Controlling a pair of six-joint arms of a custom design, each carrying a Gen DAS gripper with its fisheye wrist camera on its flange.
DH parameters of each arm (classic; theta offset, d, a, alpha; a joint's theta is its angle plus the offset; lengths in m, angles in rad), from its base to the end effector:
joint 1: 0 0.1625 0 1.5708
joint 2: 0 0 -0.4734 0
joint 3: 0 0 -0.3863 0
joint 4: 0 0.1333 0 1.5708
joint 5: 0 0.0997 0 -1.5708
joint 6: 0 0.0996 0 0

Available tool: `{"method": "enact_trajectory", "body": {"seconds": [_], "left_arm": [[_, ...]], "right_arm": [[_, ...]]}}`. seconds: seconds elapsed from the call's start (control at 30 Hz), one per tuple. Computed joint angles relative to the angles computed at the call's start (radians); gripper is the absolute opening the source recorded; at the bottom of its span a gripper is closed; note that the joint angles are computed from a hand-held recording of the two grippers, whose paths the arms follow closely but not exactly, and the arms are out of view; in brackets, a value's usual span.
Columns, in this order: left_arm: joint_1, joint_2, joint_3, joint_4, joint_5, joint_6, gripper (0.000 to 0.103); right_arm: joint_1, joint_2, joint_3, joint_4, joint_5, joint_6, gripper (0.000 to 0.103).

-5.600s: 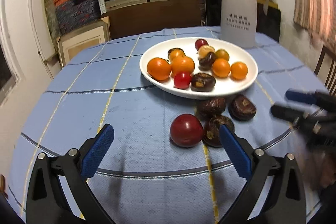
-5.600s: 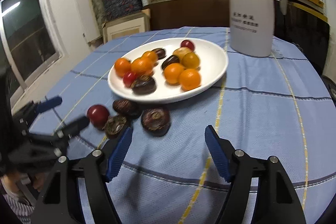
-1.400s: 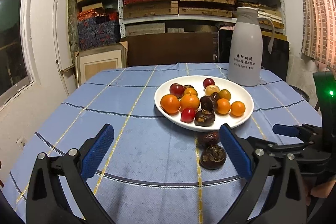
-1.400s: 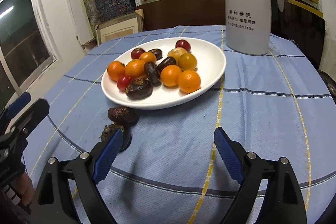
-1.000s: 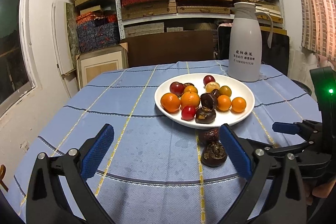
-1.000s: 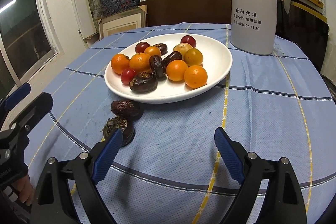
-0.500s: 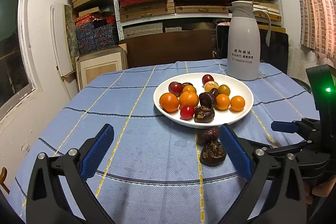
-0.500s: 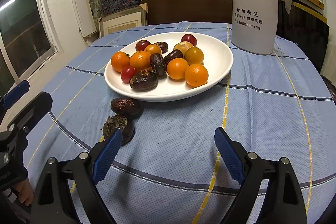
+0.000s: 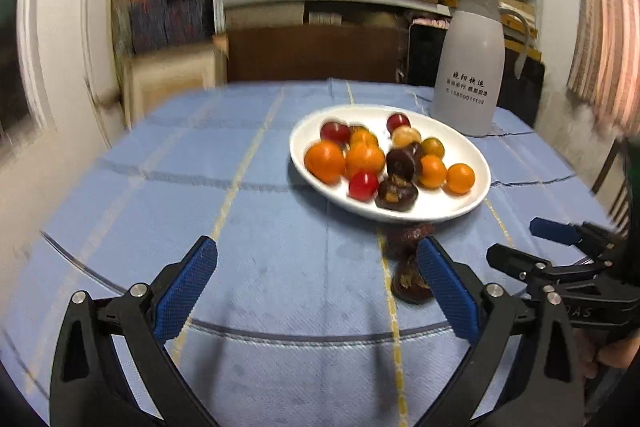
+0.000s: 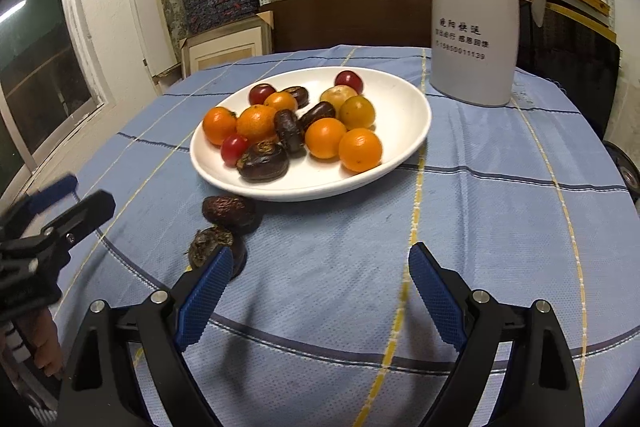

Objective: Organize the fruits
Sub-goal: 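Move both open tools back toward the last two water chestnuts, then grasp a water chestnut with the left tool while the right tool grasps the other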

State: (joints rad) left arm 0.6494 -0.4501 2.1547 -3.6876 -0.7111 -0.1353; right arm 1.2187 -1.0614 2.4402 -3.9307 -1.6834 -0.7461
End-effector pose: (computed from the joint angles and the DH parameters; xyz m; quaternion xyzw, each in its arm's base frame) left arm -0.2657 -0.4638 -0.0340 0.2620 0.8546 -0.3663 0.2585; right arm -0.0379 -0.4572 0.2244 0.1464 -0.8688 0.3753 0.2878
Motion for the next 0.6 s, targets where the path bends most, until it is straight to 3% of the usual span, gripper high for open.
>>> {"method": "enact_trajectory", "body": {"seconds": [0.07, 0.3, 0.47, 0.5, 0.53, 0.6], "left_arm": [[0.023, -0.013, 0.0, 0.025, -0.064, -0.016, 0.098], [-0.014, 0.059, -0.035, 0.025, -0.078, 0.149, 0.098], [0.013, 0.064, -0.099, 0.168, -0.142, 0.131, 0.097], [0.022, 0.061, -0.109, 0.19, -0.161, 0.119, 0.087], [0.033, 0.057, -0.123, 0.227, -0.188, 0.105, 0.068], [0.05, 0.059, -0.156, 0.295, -0.225, 0.086, 0.057]], "right_arm": [[-0.005, -0.011, -0.005, 0.014, -0.003, 0.016, 0.09], [-0.032, -0.061, -0.014, 0.047, 0.03, 0.09, 0.09], [-0.055, -0.097, -0.022, 0.076, 0.058, 0.16, 0.09], [-0.06, -0.106, -0.025, 0.097, 0.064, 0.178, 0.09], [-0.064, -0.111, -0.028, 0.112, 0.069, 0.19, 0.09], [-0.072, -0.124, -0.034, 0.147, 0.08, 0.213, 0.09]]}}
